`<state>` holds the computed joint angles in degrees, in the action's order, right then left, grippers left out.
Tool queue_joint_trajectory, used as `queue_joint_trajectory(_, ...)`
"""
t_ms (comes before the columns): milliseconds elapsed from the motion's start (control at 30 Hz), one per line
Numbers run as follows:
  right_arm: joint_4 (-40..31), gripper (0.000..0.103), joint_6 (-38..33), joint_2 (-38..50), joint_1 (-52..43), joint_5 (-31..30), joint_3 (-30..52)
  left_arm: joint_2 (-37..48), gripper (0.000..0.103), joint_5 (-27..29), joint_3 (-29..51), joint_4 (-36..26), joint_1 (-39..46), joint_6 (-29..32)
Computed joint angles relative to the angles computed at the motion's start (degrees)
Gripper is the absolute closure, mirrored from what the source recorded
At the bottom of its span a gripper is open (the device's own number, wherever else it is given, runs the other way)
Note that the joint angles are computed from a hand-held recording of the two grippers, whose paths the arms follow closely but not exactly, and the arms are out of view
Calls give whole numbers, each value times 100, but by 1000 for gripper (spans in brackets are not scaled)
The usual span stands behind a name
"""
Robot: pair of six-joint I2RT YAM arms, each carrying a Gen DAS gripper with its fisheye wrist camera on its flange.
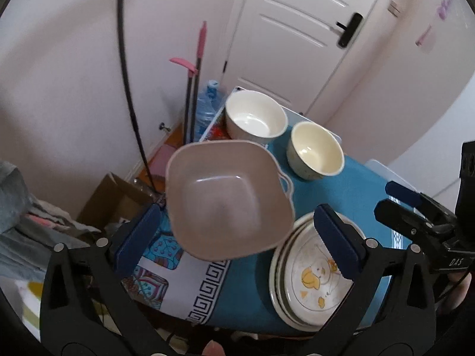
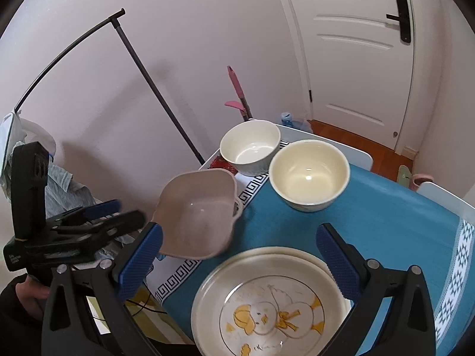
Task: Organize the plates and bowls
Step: 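Grasp the rim of the beige square dish with the left gripper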
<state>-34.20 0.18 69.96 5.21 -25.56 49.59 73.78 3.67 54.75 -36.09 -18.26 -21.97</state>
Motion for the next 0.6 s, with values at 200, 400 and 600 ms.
queue_joint_trajectory(200, -139, 0, -48, 507, 373, 273, 307, 433, 0, -21, 39, -249, 457, 174)
queue_joint_trajectory(400, -113, 0, 72, 1114, 957, 937, 648, 726, 0, 563, -285, -40, 1082, 332)
queue_joint_trajectory(600, 63, 4, 233, 2378, 1134, 833, 1079, 1316, 19, 920, -432, 522, 1242, 538)
